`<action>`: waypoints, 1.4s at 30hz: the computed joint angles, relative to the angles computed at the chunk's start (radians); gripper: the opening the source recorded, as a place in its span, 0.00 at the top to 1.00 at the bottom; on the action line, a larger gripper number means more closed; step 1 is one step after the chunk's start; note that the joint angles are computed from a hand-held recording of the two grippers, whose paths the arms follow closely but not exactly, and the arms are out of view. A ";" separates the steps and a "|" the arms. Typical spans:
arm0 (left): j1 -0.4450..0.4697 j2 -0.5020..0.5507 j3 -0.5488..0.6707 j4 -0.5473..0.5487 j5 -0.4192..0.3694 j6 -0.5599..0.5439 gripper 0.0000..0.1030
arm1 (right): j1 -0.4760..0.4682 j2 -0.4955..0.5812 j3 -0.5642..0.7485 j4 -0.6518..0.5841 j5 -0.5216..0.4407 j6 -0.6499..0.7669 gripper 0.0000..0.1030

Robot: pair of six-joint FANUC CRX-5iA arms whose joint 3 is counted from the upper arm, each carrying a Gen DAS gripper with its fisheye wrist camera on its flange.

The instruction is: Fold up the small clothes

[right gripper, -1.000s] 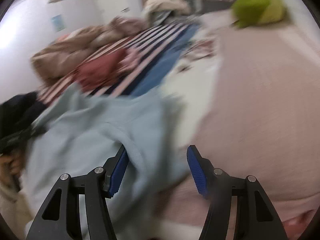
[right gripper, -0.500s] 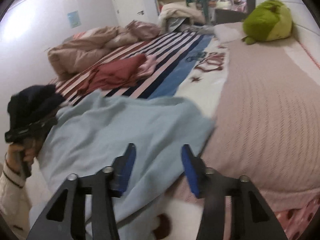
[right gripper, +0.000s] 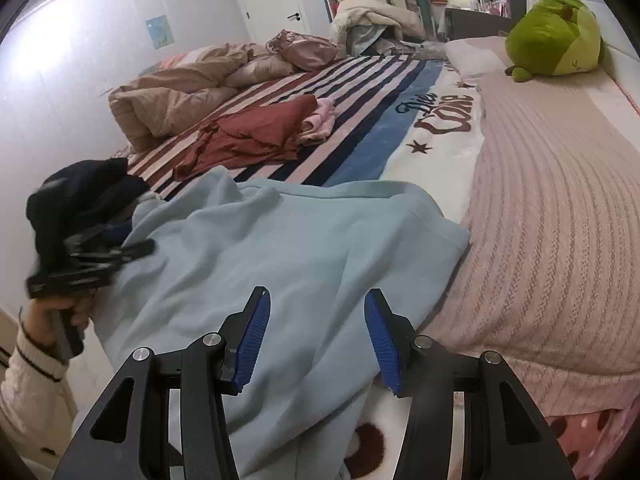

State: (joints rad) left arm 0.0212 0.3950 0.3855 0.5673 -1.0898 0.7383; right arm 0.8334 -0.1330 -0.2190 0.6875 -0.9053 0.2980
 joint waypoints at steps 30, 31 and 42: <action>0.174 -0.066 -0.175 0.291 -0.247 -0.063 0.20 | 0.114 -0.101 -0.097 0.002 -0.058 -0.143 0.46; 0.184 -0.074 -0.191 0.297 -0.259 -0.057 0.20 | 0.130 -0.106 -0.104 0.009 -0.069 -0.163 0.44; 0.249 -0.122 -0.330 0.361 -0.396 -0.057 0.16 | 0.268 -0.172 -0.226 0.102 -0.092 -0.409 0.35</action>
